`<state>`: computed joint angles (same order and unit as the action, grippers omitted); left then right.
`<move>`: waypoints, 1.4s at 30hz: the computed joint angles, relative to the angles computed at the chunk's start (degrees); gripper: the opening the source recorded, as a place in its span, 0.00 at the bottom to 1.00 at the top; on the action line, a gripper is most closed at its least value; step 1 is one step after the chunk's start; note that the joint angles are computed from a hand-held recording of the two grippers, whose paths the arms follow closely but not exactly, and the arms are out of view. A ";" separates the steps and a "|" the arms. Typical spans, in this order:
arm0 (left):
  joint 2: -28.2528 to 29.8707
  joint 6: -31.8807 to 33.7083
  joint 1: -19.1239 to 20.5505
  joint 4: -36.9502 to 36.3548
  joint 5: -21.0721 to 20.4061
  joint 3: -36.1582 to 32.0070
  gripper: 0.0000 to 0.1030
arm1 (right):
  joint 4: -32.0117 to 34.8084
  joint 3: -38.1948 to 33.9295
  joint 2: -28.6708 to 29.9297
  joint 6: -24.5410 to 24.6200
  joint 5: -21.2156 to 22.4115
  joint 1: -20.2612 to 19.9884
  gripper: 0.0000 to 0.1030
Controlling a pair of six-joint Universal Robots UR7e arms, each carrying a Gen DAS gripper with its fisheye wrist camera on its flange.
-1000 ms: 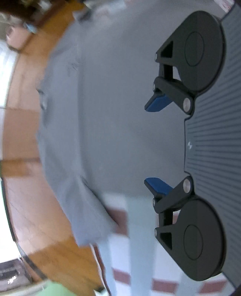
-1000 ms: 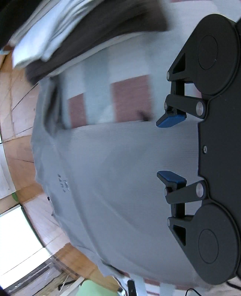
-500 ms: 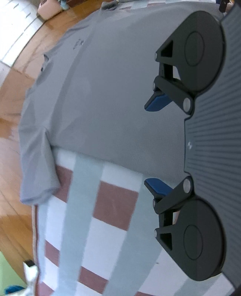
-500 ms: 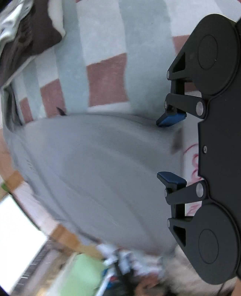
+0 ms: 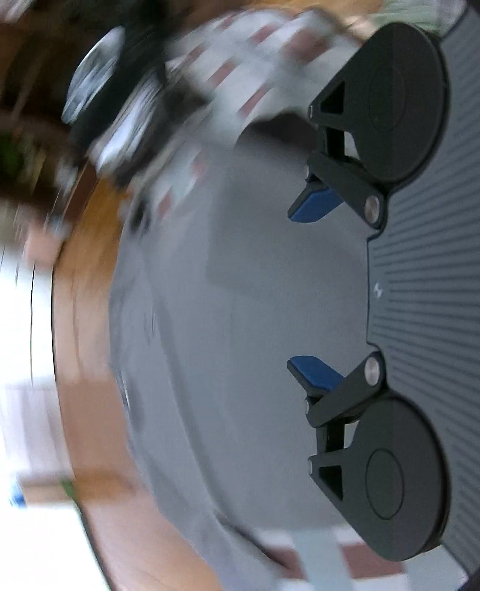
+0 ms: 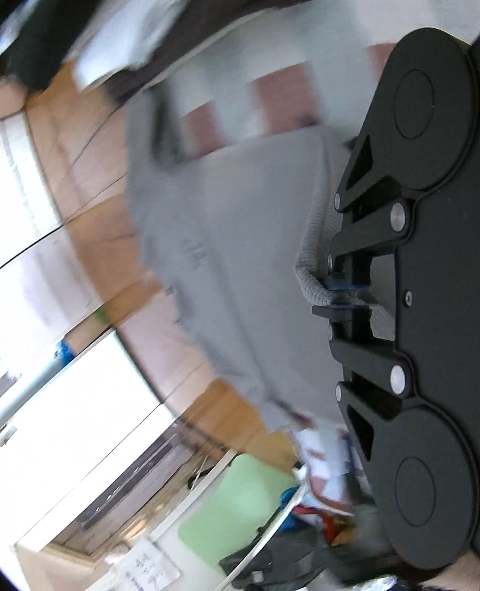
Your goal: Fold clothes
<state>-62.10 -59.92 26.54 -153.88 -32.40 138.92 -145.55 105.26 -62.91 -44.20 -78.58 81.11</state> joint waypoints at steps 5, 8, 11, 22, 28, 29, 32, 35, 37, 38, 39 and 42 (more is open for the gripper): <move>4.81 5.84 1.57 -0.78 -1.84 -3.38 0.83 | 0.88 -5.66 3.94 0.18 0.30 4.21 0.08; 4.51 0.50 3.41 10.89 -1.90 -5.61 0.83 | 0.79 -6.85 4.59 -0.23 0.60 5.42 0.08; 3.37 -8.08 4.27 23.31 -1.71 -7.63 0.83 | 0.29 -6.73 4.12 -0.40 1.26 5.65 0.08; -4.21 -24.53 11.35 47.50 -2.46 -10.57 0.84 | -5.33 -11.75 7.93 1.87 -3.79 6.59 0.08; -13.19 -40.13 14.42 59.32 2.19 -9.28 0.89 | -10.90 -20.82 17.81 5.57 -20.67 9.01 0.14; -14.25 -42.98 14.61 61.91 2.67 -9.28 0.89 | -12.37 -21.42 18.98 5.48 -21.33 8.88 0.20; -16.73 -51.54 12.56 68.05 3.73 -7.64 0.89 | -17.60 -20.17 19.72 5.01 -20.57 8.26 0.31; -19.35 -53.07 8.76 65.32 6.07 -3.16 0.89 | -15.38 -18.60 18.47 5.10 -17.19 6.94 0.31; -19.16 -54.86 7.43 67.01 6.86 -2.90 0.89 | -13.93 -17.78 18.04 4.13 -16.53 6.45 0.31; -18.54 -56.48 7.35 68.87 7.71 -3.56 0.89 | -13.74 -17.46 18.12 2.86 -17.18 6.41 0.31; -18.29 -58.70 6.69 70.55 9.01 -3.68 0.89 | -14.16 -17.08 18.37 1.60 -18.27 6.60 0.31; -20.49 -65.87 5.35 72.96 14.66 -1.82 0.89 | -14.58 -16.98 19.32 -0.54 -20.94 7.10 0.31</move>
